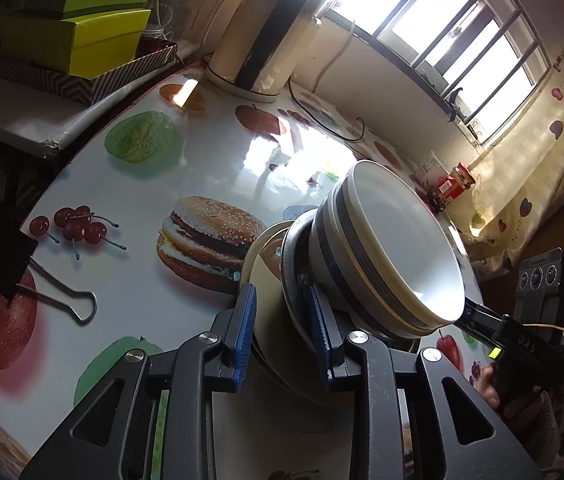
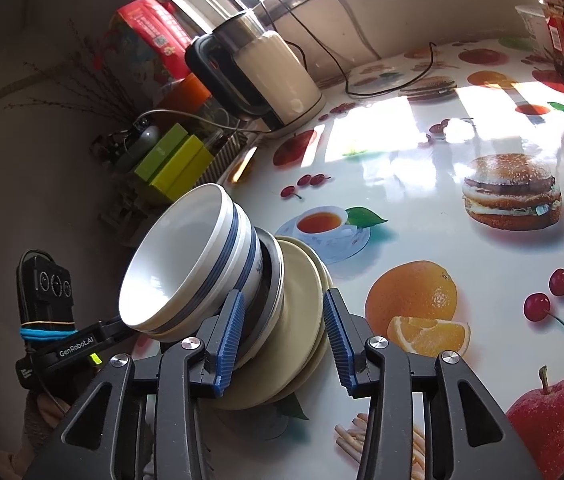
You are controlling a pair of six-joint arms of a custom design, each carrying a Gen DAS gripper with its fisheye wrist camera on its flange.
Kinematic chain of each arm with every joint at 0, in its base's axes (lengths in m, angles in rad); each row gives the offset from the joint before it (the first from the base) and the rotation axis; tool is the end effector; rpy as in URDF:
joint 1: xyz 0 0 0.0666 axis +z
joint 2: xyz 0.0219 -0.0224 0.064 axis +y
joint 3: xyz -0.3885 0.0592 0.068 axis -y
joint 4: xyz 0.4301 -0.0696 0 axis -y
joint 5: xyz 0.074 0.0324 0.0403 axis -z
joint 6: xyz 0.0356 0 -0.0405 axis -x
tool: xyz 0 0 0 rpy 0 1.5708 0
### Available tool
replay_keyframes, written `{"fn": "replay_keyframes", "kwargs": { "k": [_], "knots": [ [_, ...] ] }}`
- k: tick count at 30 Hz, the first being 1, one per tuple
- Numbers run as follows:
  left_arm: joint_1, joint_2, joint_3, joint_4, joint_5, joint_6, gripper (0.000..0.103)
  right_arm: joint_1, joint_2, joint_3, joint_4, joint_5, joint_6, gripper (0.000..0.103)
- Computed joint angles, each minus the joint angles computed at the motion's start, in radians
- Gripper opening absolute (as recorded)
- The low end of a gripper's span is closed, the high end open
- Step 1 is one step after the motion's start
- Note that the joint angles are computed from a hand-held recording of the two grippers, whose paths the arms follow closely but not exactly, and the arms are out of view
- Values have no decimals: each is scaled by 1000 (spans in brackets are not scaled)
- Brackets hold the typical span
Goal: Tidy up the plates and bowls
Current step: 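Open both grippers and pull them back from the stack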
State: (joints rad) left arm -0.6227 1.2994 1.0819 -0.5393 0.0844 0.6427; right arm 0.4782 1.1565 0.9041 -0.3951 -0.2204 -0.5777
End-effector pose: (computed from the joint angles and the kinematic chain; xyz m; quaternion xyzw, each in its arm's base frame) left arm 0.3901 -0.2843 0.3550 0.0075 0.9176 -0.2651 0.2960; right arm 0.3791 0.2048 0.3404 -0.0047 0.8912 0.3081 0.3328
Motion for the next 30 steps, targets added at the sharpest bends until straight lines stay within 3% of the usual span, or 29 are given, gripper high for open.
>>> {"fn": "replay_keyframes", "kwargs": {
  "k": [12,17,26,30],
  "knots": [
    [-36,-17,4,-51,-89,-18,42,33,-27,0,-42,67,24,50],
    [-69,-40,-2,-77,-170,-16,48,63,-56,-1,-69,141,44,59],
    [-141,-78,-22,-130,-311,-7,50,146,-104,-13,-130,275,75,64],
    [-177,-89,-30,-159,-374,-3,50,179,-124,-22,-137,317,74,71]
  ]
}}
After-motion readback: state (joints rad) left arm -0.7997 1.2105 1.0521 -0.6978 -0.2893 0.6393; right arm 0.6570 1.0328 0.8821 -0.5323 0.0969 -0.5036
